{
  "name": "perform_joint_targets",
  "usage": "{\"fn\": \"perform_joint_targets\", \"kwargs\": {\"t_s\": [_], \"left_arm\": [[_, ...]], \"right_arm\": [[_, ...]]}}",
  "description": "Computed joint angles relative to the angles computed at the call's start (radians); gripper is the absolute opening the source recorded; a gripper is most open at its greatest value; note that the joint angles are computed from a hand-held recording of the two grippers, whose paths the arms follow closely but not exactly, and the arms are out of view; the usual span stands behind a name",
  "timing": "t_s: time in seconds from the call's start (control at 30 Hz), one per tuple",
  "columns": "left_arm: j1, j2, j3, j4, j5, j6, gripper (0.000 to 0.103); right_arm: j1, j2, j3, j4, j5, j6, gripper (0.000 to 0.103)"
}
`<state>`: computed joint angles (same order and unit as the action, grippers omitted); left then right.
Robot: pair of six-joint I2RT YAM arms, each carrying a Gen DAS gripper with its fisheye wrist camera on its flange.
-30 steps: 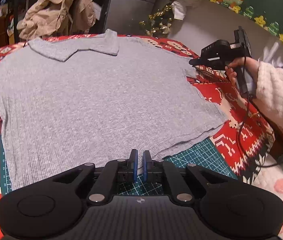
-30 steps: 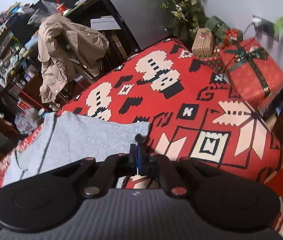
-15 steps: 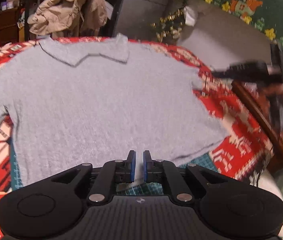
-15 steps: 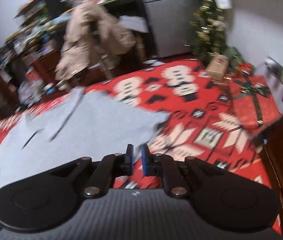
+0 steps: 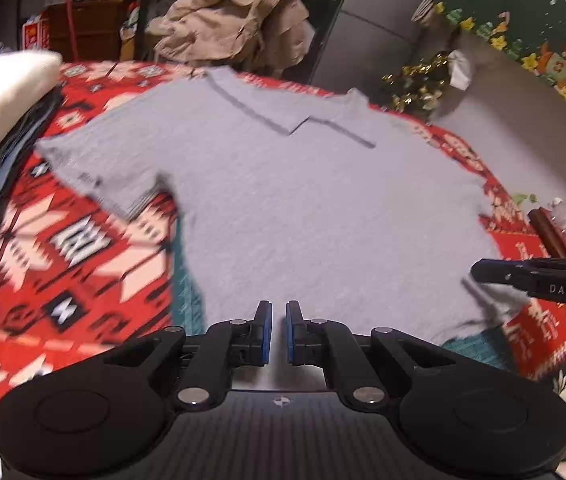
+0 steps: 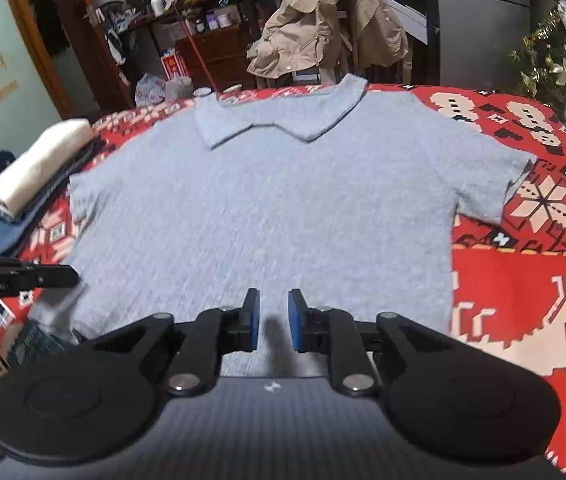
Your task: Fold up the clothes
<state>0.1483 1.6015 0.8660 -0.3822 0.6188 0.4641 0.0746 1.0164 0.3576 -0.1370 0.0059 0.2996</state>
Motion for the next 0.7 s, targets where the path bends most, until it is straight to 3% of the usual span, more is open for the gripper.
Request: {"fn": "perform_joint_targets", "kwargs": {"t_s": [0.3,0.6,0.7], "left_arm": [[0.064,-0.021,0.019,-0.049,0.035,0.054,0.005],[0.043,0.156,0.170,0.131,0.081,-0.128,0.005],[0.015,0.217,0.210,0.156,0.069,-0.129,0.003]], "right_arm": [[-0.003,-0.115,-0.043,-0.123,0.023,0.012,0.016],[-0.021,-0.211,-0.098,-0.147,0.027,0.073,0.018],[-0.018,-0.218,-0.108,-0.136,0.034,0.084,0.018]]}}
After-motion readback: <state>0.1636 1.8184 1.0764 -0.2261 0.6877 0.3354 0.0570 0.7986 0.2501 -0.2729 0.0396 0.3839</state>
